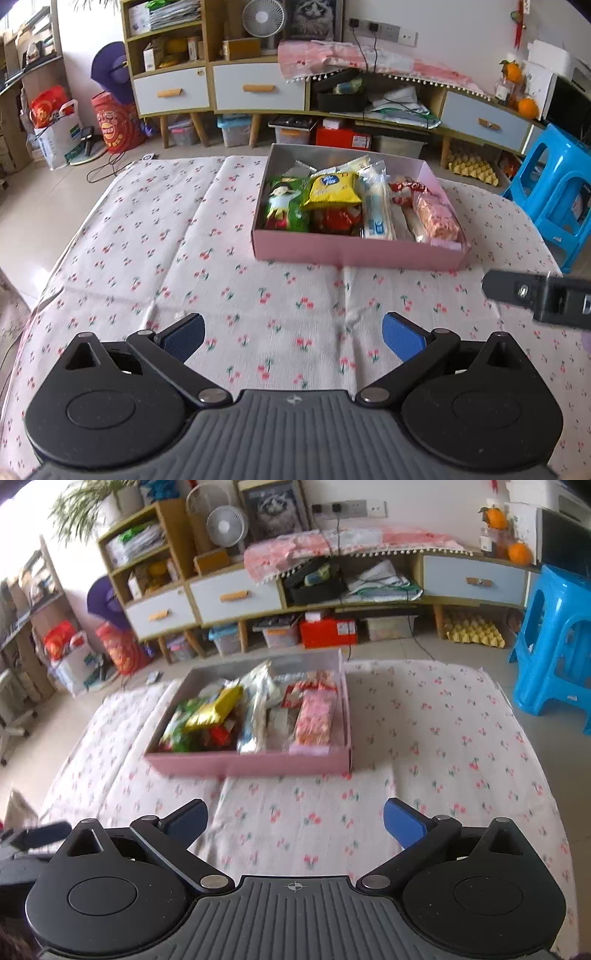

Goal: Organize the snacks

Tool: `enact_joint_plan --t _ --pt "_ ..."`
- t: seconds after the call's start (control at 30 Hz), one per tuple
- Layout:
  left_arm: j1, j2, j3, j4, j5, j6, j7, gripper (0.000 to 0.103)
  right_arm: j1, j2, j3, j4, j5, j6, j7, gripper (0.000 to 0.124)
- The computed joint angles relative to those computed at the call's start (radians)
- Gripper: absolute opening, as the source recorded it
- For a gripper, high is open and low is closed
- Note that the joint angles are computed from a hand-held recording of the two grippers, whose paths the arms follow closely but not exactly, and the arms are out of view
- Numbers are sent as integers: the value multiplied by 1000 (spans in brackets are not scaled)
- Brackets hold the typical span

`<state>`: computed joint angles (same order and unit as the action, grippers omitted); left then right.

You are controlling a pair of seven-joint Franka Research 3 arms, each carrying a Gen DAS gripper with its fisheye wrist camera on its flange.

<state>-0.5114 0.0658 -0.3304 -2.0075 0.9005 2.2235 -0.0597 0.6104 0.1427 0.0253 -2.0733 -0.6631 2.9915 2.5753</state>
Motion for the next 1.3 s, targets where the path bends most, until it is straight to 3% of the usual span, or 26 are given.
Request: enact_joint_plan --t 0.27,0.7,1.03,1.3 --pt "-8 -3 -10 -12 -48 3 73 103 -9 -38 31 -46 -63 -50 -1 102" --pt "-12 -2 -9 0 -64 -29 43 103 -23 -18 41 -8 -154 -90 56 102" --pt "-11 -10 -9 -2 -69 -47 32 103 -27 -7 52 -8 -61 -91 -21 102" --pt "-15 -6 -12 6 -61 -65 29 103 -20 -14 45 -16 -61 -87 -16 102"
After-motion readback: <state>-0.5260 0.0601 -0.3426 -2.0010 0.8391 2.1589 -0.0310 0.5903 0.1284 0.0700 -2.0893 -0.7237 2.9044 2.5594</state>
